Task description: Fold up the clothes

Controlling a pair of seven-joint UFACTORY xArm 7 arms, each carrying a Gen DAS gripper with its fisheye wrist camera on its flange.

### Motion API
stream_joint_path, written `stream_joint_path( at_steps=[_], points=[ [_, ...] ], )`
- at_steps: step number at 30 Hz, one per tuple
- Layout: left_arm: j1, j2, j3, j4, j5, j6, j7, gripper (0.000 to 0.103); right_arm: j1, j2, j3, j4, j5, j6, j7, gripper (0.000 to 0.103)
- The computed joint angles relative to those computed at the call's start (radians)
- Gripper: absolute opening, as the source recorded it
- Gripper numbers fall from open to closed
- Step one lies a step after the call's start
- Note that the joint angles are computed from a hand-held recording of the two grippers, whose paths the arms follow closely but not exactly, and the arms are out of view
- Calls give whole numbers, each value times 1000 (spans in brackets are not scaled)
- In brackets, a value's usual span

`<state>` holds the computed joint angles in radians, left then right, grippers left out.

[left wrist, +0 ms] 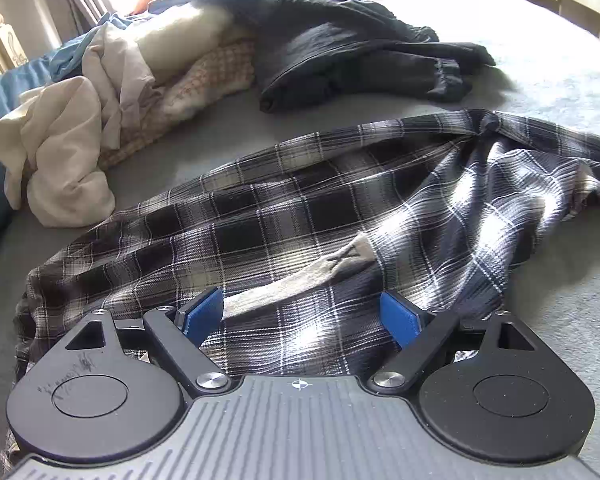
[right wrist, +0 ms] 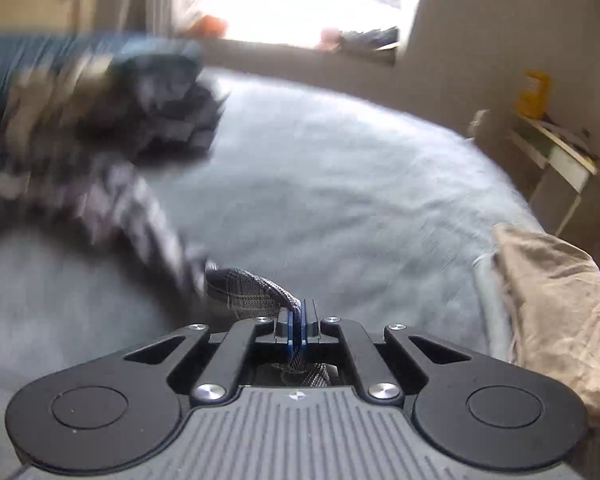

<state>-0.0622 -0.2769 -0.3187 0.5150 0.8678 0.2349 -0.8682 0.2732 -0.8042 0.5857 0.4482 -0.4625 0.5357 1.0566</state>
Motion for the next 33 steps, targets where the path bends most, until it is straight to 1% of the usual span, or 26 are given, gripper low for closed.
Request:
stream_joint_path(
  at_steps=[2,4,6,8,10,11,13,14,15,16,17,18,20,22,23,26,27,28,30,31,33],
  points=[
    [2,6,-2,4,1,6,-9,86,-73,-15,-29,0,-28,-69,25,3],
    [1,7,0,6,6,7,-14,86,-155,-13,-33,-2,-50,-162,57,3],
    [4,8,-2,8,21,9,-24,86,-249,10,-23,7,-63,-257,81,3],
    [3,9,-1,8,31,12,-31,86,-364,73,22,32,-72,-335,107,3],
    [-2,14,1,12,33,19,-37,86,-501,138,92,64,-85,-400,140,3],
    [-5,16,2,14,34,23,-40,86,-551,181,117,85,-85,-402,142,3],
    [-10,20,5,17,42,30,-47,86,-603,327,129,138,-80,-378,128,8],
    [-13,22,6,19,46,33,-51,86,-624,371,138,154,-89,-361,151,18],
    [-16,24,8,20,49,35,-54,86,-646,399,153,162,-101,-342,186,23],
    [-19,27,12,21,51,35,-56,86,-665,395,168,151,-117,-350,235,24],
    [-21,29,16,21,54,34,-60,87,-675,372,177,127,-132,-381,285,25],
    [-22,30,19,20,58,30,-64,87,-666,342,174,98,-143,-419,318,25],
    [-21,32,25,18,67,20,-70,87,-601,268,159,46,-156,-457,303,27],
    [-19,36,30,18,77,9,-73,87,-547,176,202,33,-179,-404,238,40],
    [-17,38,32,18,82,3,-75,87,-535,121,241,29,-197,-370,217,49],
    [-11,50,36,22,97,-12,-87,87,-506,16,306,12,-202,-276,203,53],
    [-10,53,38,24,101,-16,-90,87,-502,8,312,13,-194,-244,204,53],
    [-9,55,39,24,105,-18,-94,87,-489,19,290,8,-181,-238,202,53],
    [-11,56,42,25,110,-21,-98,87,-436,53,213,-12,-161,-263,174,53],
    [-11,55,43,24,111,-23,-99,87,-392,75,178,-15,-165,-275,126,53],
    [-11,51,45,20,113,-26,-104,87,-292,124,141,-9,-191,-267,-8,53]
  ],
)
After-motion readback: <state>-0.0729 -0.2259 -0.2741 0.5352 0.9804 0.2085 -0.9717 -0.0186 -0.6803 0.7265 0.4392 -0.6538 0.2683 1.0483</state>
